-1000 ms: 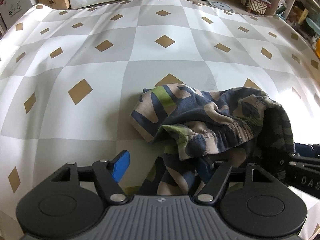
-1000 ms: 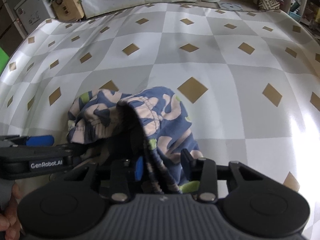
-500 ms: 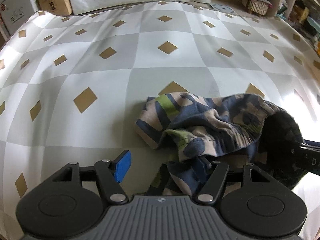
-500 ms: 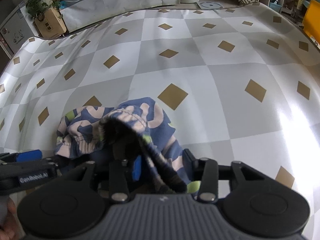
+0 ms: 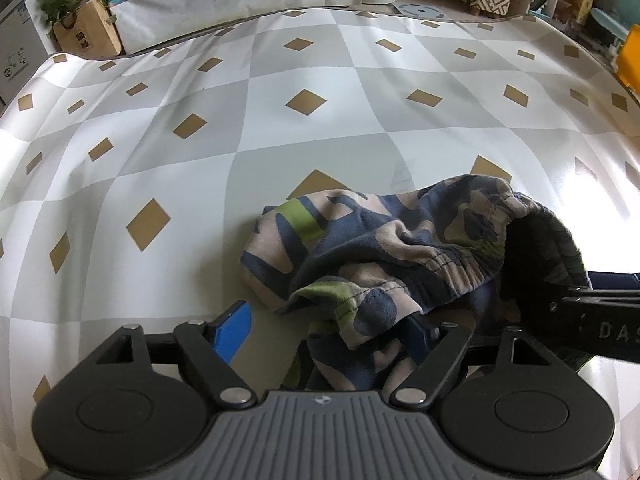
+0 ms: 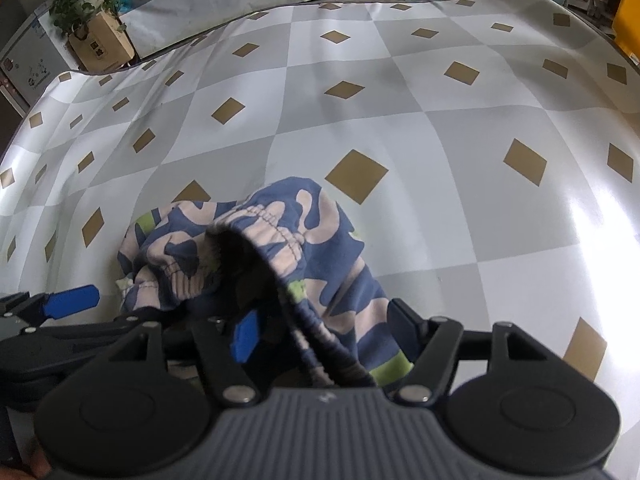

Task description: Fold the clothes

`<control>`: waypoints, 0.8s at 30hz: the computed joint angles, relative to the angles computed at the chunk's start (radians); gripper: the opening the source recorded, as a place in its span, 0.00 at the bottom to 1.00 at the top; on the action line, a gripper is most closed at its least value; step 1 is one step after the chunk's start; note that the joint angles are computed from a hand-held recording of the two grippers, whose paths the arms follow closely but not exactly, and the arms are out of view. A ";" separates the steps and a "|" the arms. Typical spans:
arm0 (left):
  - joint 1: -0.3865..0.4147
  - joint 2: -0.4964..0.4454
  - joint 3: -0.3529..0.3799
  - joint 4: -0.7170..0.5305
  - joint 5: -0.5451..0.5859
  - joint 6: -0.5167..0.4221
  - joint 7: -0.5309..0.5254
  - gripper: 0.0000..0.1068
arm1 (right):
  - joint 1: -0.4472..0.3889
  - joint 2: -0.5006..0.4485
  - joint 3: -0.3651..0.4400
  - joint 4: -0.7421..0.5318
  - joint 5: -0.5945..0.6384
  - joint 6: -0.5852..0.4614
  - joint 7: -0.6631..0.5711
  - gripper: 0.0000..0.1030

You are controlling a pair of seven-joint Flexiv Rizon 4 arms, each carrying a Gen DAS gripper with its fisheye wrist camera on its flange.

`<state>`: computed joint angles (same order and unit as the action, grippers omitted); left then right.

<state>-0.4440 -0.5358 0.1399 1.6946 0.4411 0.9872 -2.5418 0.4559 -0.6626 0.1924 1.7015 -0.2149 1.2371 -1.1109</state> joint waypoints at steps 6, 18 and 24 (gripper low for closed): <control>0.006 -0.001 0.004 0.020 -0.020 0.058 -0.036 0.73 | 0.007 -0.006 -0.007 0.003 -0.008 0.013 0.002 0.36; 0.012 0.033 0.034 0.051 0.031 0.088 -0.179 0.68 | 0.052 0.005 -0.109 0.036 -0.073 0.118 0.143 0.22; 0.018 0.032 0.036 0.058 0.015 0.114 -0.178 0.68 | 0.034 0.010 -0.090 0.049 -0.122 0.180 0.096 0.48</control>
<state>-0.4261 -0.5042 0.1760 1.7522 0.4559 1.1013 -2.7194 0.4903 -0.6522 0.1028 1.7507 -0.3368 1.4172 -1.0145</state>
